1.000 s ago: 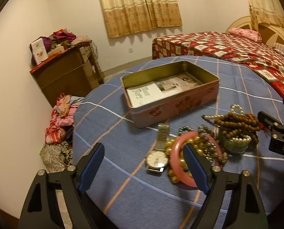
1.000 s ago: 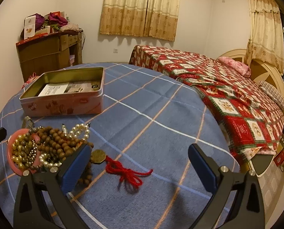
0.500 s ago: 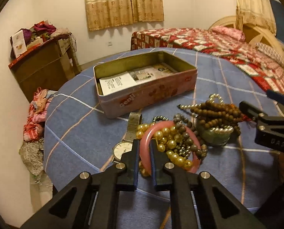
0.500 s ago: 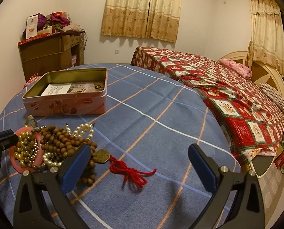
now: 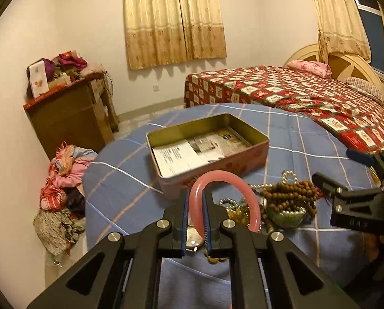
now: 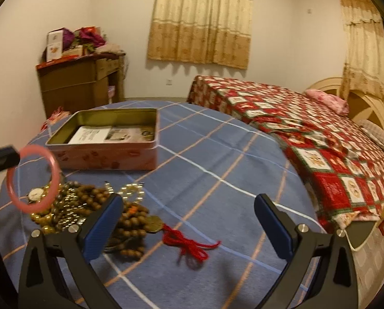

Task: Organize jewelry
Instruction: 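Grasp the brown wooden bead string with the right gripper while the left gripper holds the bangle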

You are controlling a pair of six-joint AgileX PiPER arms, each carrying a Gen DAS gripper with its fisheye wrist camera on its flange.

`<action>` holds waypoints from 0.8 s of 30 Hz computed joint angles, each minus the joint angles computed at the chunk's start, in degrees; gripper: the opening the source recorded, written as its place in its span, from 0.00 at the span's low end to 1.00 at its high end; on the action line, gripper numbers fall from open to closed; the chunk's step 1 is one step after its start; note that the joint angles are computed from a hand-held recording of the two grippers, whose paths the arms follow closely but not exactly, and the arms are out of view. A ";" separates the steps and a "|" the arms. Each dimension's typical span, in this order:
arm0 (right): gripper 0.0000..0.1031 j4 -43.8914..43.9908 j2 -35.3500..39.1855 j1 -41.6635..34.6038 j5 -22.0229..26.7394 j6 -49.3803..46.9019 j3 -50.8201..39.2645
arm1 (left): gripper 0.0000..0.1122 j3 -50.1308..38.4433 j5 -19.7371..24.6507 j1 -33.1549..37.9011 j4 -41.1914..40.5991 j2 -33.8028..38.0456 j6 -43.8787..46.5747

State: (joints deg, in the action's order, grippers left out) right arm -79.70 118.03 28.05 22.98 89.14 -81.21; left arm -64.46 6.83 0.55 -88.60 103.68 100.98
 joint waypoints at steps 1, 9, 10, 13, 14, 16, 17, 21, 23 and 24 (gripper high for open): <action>0.93 0.26 0.05 -0.16 -1.27 -0.41 0.03 | 0.08 -0.14 -0.26 0.14 -1.01 0.06 0.97; 0.78 14.58 3.04 1.04 -5.48 -19.15 -4.81 | 0.08 -1.83 -0.50 1.74 4.53 1.58 -5.69; 0.77 15.50 3.19 1.27 -5.56 -20.52 -4.94 | 0.08 -1.96 -0.51 1.86 4.92 1.70 -6.11; 0.59 23.92 4.27 1.54 -5.19 -30.37 -6.52 | 0.08 -2.35 -0.46 2.22 5.61 2.33 -7.00; 0.49 27.64 4.57 1.42 -5.11 -34.55 -7.07 | 0.08 -2.49 -0.46 2.28 6.36 2.53 -7.81; 0.38 31.58 4.46 1.03 -5.78 -38.74 -6.97 | 0.08 -2.68 -0.37 2.37 8.07 2.72 -9.77; 0.30 33.24 4.24 0.84 -6.44 -40.40 -6.65 | 0.08 -2.68 -0.26 2.43 8.04 2.69 -9.82; 0.20 27.63 2.89 1.04 -7.71 -34.96 -4.36 | 0.08 -2.37 0.12 2.56 5.95 2.14 -7.92; 0.20 26.60 2.44 0.89 -8.13 -33.42 -4.05 | 0.08 -2.32 0.34 2.65 5.92 1.84 -7.97; 0.20 23.84 1.98 0.87 -8.61 -30.30 -3.44 | 0.08 -2.32 0.47 2.74 5.93 1.68 -8.00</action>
